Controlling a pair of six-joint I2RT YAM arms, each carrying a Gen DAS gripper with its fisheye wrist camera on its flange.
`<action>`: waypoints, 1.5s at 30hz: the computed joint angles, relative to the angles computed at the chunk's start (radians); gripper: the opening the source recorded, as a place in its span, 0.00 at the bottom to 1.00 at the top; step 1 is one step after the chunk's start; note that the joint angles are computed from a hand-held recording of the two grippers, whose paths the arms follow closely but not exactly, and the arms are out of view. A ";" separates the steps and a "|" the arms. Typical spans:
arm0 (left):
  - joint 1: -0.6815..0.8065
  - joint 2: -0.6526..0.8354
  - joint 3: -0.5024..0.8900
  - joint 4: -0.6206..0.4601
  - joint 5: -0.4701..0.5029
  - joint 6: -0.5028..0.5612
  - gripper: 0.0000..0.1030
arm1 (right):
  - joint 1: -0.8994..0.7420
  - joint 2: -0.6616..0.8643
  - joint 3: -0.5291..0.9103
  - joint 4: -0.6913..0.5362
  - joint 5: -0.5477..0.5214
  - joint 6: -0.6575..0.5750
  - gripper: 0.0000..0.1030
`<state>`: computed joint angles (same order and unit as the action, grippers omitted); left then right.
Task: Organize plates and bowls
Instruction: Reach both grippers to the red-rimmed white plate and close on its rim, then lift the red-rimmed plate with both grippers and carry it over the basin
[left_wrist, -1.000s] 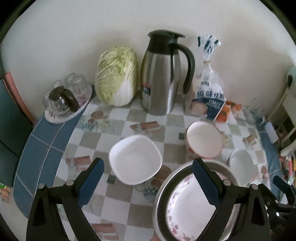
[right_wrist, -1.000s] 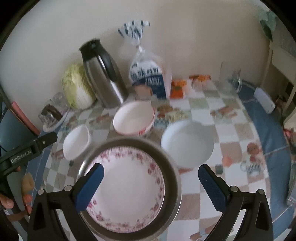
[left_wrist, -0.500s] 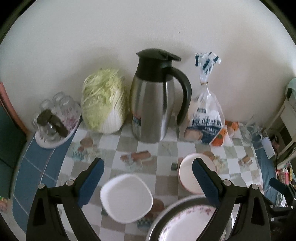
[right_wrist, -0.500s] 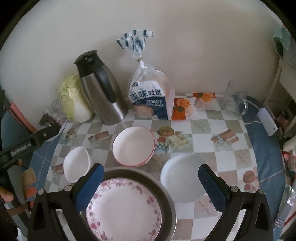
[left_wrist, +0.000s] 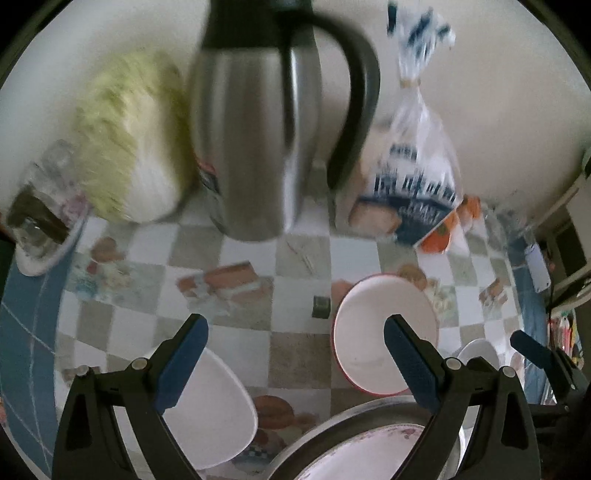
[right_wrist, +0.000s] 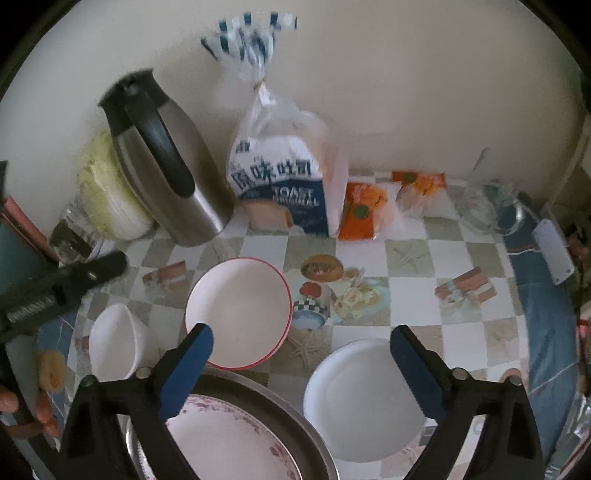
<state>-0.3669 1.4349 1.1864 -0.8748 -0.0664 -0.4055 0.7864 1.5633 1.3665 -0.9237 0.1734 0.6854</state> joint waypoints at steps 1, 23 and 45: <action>-0.010 0.013 -0.009 0.014 -0.010 0.001 0.93 | -0.009 0.009 -0.013 0.021 -0.019 -0.009 0.94; -0.027 0.205 -0.054 0.132 0.069 0.018 0.51 | -0.018 0.235 0.053 0.039 -0.027 -0.091 0.43; -0.072 0.229 -0.021 0.172 0.091 0.024 0.09 | -0.037 0.245 0.046 0.086 -0.068 -0.073 0.10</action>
